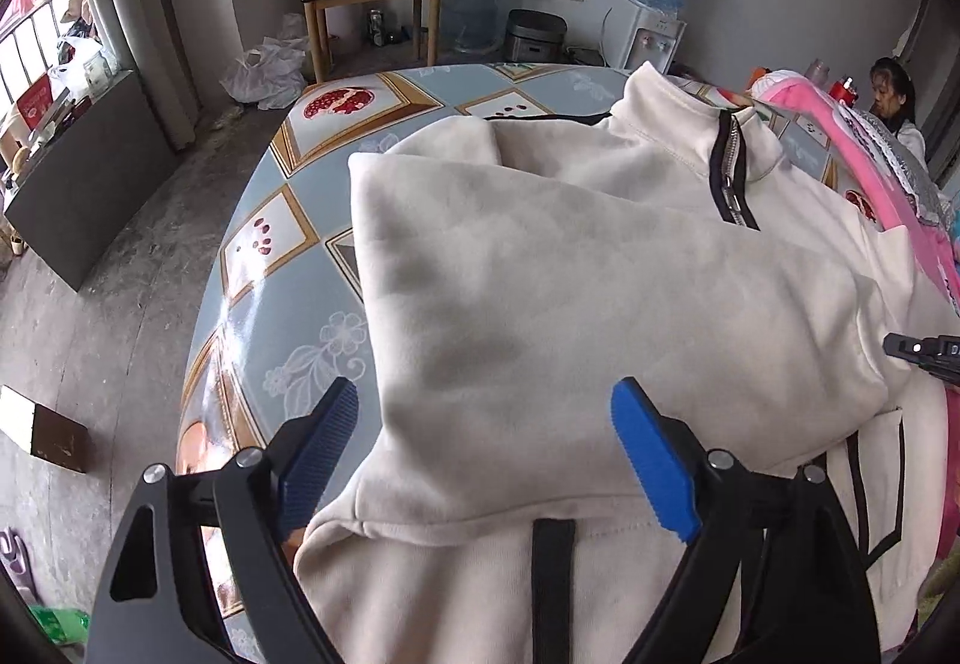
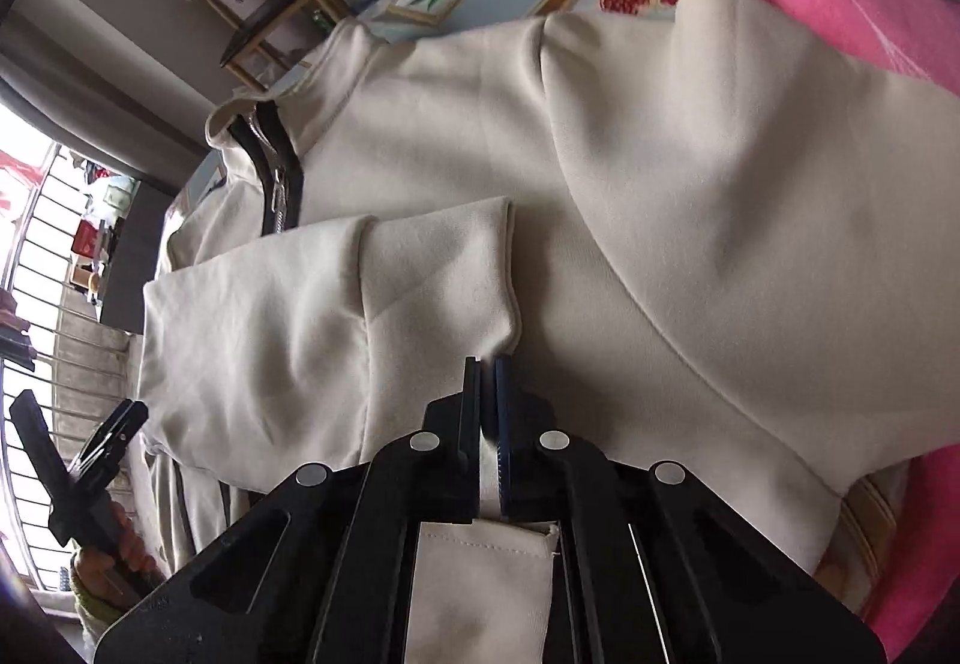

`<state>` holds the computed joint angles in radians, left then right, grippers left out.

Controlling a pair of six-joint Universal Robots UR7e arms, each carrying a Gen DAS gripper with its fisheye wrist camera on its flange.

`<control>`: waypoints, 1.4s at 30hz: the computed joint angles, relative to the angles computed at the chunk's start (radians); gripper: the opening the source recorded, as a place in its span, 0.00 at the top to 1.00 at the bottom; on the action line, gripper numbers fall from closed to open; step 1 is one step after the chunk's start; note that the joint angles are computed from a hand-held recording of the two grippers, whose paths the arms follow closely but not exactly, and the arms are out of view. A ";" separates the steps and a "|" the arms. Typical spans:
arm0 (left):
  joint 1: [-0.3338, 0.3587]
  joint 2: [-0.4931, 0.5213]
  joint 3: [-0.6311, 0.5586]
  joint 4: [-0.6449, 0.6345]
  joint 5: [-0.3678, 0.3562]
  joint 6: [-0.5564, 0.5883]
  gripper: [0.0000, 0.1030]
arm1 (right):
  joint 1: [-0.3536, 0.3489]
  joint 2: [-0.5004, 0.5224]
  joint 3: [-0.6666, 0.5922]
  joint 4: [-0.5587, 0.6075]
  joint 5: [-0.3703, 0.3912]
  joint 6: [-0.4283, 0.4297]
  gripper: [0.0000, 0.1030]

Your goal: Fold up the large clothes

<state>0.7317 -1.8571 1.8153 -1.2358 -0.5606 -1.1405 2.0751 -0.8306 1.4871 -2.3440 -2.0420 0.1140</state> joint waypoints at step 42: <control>0.048 0.088 0.052 -0.069 0.053 0.083 0.04 | -0.118 -0.390 0.089 -0.043 -0.345 0.027 0.33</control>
